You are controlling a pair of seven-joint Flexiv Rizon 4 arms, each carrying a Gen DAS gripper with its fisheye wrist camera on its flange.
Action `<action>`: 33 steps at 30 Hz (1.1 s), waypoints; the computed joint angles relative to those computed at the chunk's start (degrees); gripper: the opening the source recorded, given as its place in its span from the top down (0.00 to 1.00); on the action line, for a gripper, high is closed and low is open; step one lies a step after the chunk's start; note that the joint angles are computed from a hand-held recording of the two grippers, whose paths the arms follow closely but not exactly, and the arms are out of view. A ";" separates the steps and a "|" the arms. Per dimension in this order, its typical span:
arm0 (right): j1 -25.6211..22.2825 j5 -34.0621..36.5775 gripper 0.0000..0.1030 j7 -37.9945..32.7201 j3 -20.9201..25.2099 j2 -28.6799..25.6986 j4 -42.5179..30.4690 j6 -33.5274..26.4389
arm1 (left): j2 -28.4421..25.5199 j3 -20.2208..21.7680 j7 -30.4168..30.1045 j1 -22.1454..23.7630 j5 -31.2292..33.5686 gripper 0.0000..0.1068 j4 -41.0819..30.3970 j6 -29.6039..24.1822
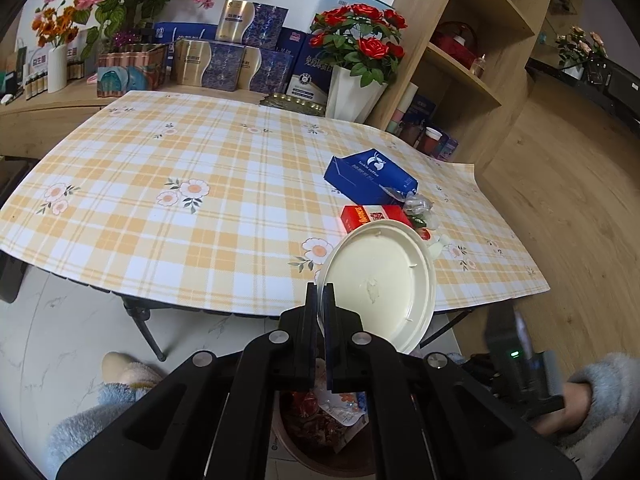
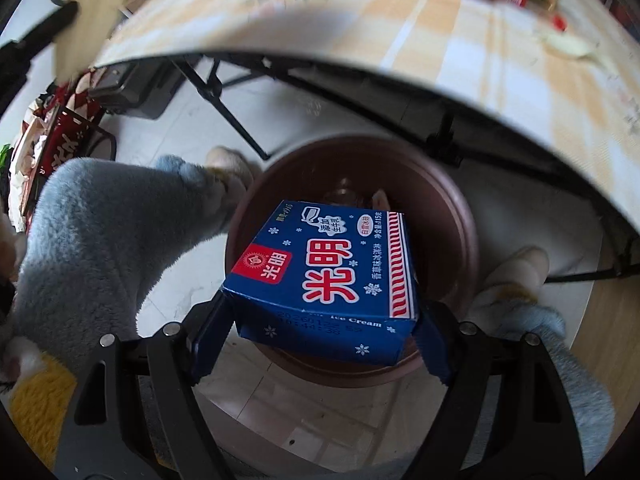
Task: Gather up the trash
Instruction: 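Open the right gripper to drop the blue box into the bin, then lower the white round lid into the brown bin and open the left gripper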
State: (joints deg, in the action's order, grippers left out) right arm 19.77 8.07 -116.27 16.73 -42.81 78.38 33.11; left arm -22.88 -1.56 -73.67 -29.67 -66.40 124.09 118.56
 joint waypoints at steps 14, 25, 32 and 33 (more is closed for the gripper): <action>-2.26 3.24 0.07 -0.73 0.53 2.24 3.81 15.00 | -1.14 1.15 1.18 -1.06 1.60 0.97 -0.32 -2.37; -2.70 0.62 0.06 -0.27 -3.02 5.94 17.35 53.30 | -5.93 7.60 7.35 -7.69 2.97 0.97 -3.84 -9.41; 5.01 -2.88 0.06 9.92 -14.08 6.13 21.42 61.82 | -7.21 -0.56 0.39 3.01 20.52 0.97 -3.20 -9.22; 3.78 -3.94 0.06 9.79 -12.71 6.02 21.34 61.34 | -7.61 0.79 0.43 1.93 20.69 0.97 -3.79 -10.53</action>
State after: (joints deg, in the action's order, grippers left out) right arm 23.55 4.14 -106.48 4.02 -36.78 99.72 94.45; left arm -30.49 -0.77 -73.24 -27.74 -45.71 120.30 108.03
